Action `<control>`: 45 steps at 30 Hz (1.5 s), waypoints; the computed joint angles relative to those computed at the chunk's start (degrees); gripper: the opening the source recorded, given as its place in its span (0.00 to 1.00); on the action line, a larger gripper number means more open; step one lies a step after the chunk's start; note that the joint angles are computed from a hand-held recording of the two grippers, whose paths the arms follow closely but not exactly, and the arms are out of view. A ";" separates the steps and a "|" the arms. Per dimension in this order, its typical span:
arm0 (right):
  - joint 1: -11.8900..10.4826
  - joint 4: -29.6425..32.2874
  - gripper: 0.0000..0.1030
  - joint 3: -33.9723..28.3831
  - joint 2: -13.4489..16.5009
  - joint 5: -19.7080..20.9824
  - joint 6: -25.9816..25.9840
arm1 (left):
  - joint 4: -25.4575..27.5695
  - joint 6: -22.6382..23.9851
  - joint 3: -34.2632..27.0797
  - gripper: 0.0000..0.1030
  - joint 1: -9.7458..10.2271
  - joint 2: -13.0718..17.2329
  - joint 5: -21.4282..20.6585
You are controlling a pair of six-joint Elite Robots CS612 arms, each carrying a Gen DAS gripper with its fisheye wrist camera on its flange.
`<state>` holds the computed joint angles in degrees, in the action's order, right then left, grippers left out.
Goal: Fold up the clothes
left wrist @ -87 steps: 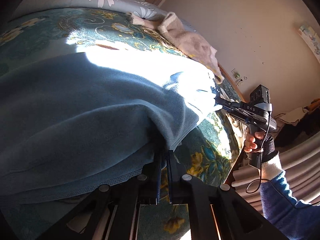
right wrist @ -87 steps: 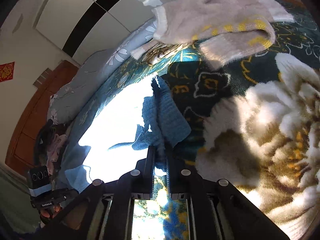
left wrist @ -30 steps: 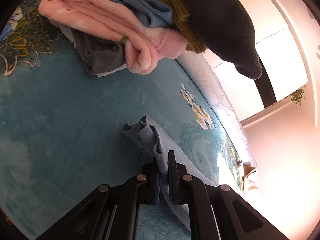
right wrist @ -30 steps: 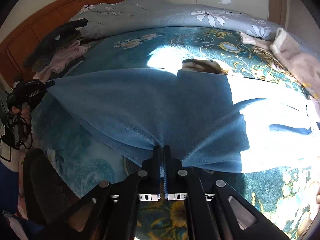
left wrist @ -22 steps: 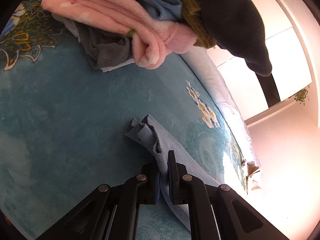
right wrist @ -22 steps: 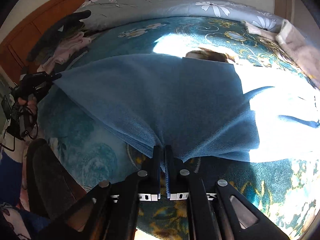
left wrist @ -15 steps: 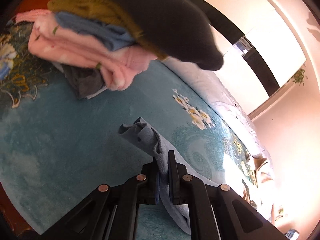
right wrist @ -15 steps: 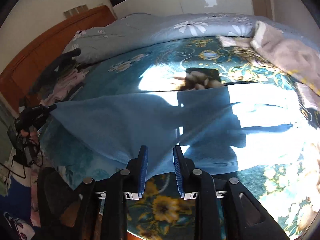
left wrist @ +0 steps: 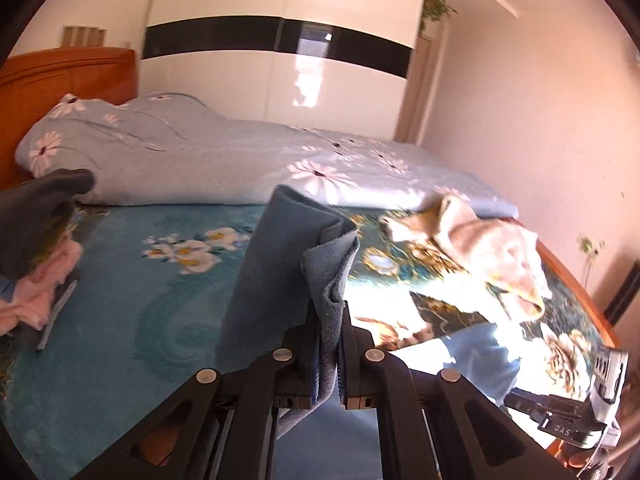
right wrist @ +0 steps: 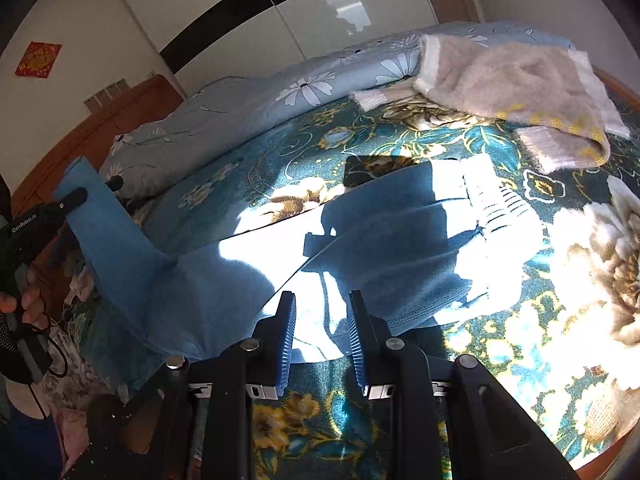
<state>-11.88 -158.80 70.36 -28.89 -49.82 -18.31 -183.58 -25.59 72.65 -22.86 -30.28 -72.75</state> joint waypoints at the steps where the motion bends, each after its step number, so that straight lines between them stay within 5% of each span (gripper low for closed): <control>1: -0.10 -0.45 0.26 0.16 -0.02 -0.33 0.45 | 1.92 -0.38 -1.13 0.07 -0.78 0.72 -0.33; 9: -1.38 -0.61 0.26 1.38 -0.09 -0.81 3.21 | 14.98 -2.12 -8.36 0.09 -4.90 5.36 -3.87; 15: -1.56 -0.59 0.26 1.53 -0.05 -1.07 3.75 | 13.51 0.73 -7.05 0.38 -4.52 4.99 -12.85; 19: -1.44 -1.68 0.26 1.17 0.06 2.40 4.62 | 5.01 0.46 -1.09 0.42 -3.48 2.32 -21.86; 22: -1.09 1.64 0.31 0.03 0.51 8.68 2.43 | -0.39 -3.73 4.62 0.51 -3.19 -0.47 -15.30; 25: 0.31 7.84 0.37 -2.50 1.60 11.56 -0.18 | 2.09 -10.98 7.87 0.52 -2.09 -2.31 -4.56; 29: 2.64 13.59 0.37 -4.59 2.16 9.73 -4.75 | 4.69 -20.12 10.03 0.52 0.61 -3.03 -4.88; 33: 4.22 10.72 0.37 -4.50 1.89 4.69 -6.64 | 7.82 -19.69 10.14 0.52 0.93 -2.54 -4.52; 39: 6.11 16.22 0.37 -9.01 2.83 5.04 -13.94 | 8.61 -16.62 9.85 0.52 0.09 -1.69 -4.97; 45: 7.58 18.04 0.37 -9.33 3.12 -3.51 -14.79 | 4.03 -19.02 11.44 0.52 1.68 -2.23 -9.34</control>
<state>-4.30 -140.76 61.03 -25.77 -53.33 -33.11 -179.54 -44.61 84.08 -21.18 -32.50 -82.09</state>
